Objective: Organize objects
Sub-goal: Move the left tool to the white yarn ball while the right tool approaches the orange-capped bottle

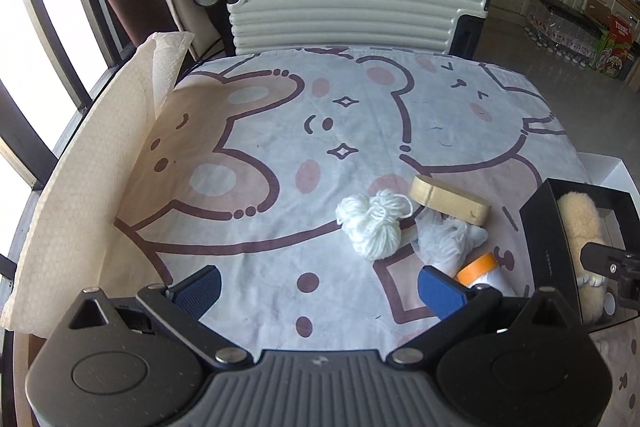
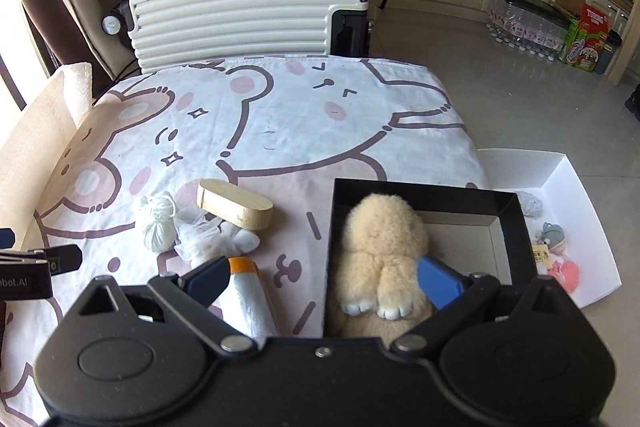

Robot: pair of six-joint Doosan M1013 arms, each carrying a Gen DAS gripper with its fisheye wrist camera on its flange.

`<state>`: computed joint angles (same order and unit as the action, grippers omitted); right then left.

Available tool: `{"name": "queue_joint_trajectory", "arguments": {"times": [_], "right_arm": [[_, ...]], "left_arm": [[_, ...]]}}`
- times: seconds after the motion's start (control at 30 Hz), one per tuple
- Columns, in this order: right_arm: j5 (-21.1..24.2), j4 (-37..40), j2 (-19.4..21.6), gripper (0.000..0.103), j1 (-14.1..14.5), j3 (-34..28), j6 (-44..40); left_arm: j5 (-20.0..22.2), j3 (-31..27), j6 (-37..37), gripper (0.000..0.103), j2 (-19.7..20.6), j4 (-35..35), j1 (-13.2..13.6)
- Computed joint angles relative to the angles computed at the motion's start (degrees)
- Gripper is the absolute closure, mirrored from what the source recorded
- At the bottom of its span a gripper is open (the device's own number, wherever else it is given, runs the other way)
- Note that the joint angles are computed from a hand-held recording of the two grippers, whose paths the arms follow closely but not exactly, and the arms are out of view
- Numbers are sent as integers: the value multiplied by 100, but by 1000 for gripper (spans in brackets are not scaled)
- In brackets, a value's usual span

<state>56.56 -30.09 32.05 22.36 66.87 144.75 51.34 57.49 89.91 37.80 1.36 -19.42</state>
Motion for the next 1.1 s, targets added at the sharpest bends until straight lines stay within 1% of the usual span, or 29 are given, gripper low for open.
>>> {"name": "queue_joint_trajectory", "arguments": {"times": [0.33, 0.47, 0.6, 0.7, 0.8, 0.93, 1.1], "right_arm": [[-159, -70, 63, 2, 6, -37, 45], [-292, -113, 74, 1, -1, -6, 40], [-447, 45, 90, 0, -32, 25, -166], [-406, 131, 131, 0, -50, -7, -327], [-471, 233, 137, 0, -80, 13, -416], [-565, 327, 134, 0, -132, 40, -357], [-798, 540, 124, 0, -185, 88, -466]], "left_arm": [[-38, -39, 45, 0, 49, -152, 66], [-81, -58, 48, 0, 73, -228, 75], [-112, -107, 89, 0, 119, -279, 61], [-97, -161, 113, 0, 168, -237, 31], [-34, -240, 131, 0, 227, -213, 8], [-35, -294, 69, 0, 276, 27, -39], [91, -410, 138, 0, 357, 3, -44]]}}
